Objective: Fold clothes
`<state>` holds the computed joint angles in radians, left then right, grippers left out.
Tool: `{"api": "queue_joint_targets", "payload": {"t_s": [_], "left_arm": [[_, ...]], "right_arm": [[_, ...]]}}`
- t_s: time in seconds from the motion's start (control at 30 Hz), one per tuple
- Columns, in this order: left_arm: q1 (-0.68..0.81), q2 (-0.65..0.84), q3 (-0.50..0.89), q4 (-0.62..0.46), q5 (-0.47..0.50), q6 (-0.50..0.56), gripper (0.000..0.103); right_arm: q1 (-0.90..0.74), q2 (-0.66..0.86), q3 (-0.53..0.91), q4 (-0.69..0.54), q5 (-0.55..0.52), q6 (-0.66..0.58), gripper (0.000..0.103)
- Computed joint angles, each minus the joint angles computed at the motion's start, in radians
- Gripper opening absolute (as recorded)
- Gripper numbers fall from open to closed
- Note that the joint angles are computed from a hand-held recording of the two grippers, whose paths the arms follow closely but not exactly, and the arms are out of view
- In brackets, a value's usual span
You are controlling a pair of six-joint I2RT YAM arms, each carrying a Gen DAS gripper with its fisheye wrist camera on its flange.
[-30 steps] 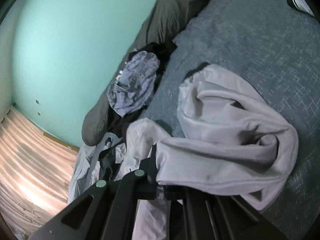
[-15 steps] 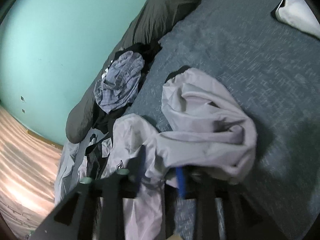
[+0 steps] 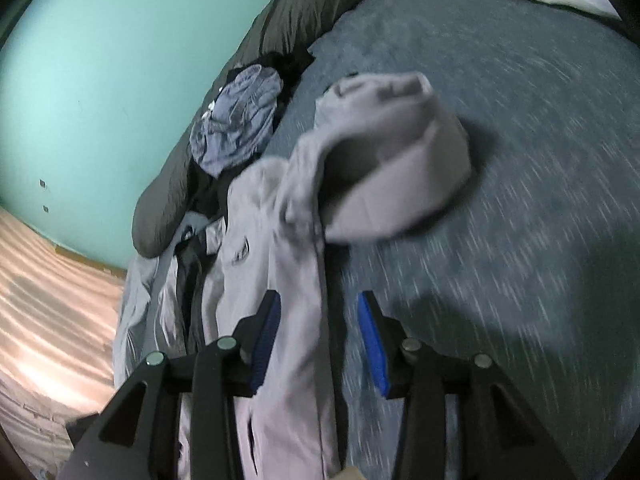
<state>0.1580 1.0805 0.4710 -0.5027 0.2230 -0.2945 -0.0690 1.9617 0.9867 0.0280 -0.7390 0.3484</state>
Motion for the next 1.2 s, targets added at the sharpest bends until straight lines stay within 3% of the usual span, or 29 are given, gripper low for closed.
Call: {"api": "queue_joint_targets", "payload": {"t_s": [0.23,0.4,0.53,0.8,0.97,1.0,1.2], "left_arm": [[0.057,-0.109,-0.032,-0.064,0.029,-0.003,0.037],[0.142,-0.24,-0.04,-0.183,0.064,0.042,0.038],[0.227,-0.324,-0.031,-0.286,0.081,0.105,0.043],[0.485,-0.422,0.039,-0.49,0.159,0.314,0.044],[0.678,-0.436,0.087,-0.598,0.221,0.482,0.046],[0.714,-0.431,0.094,-0.613,0.231,0.513,0.046],[0.89,-0.374,0.113,-0.673,0.277,0.668,0.046]], "right_arm": [[0.008,-0.149,-0.21,-0.037,-0.026,-0.103,0.041],[0.008,-0.223,-0.295,-0.095,-0.023,-0.138,0.041],[-0.005,-0.28,-0.348,-0.129,-0.05,-0.161,0.041],[-0.001,-0.316,-0.415,-0.157,-0.04,-0.166,0.04],[-0.014,-0.324,-0.441,-0.164,-0.044,-0.191,0.023],[-0.02,-0.309,-0.443,-0.16,-0.058,-0.19,0.015],[-0.019,-0.317,-0.466,-0.124,-0.085,-0.172,0.003]]}}
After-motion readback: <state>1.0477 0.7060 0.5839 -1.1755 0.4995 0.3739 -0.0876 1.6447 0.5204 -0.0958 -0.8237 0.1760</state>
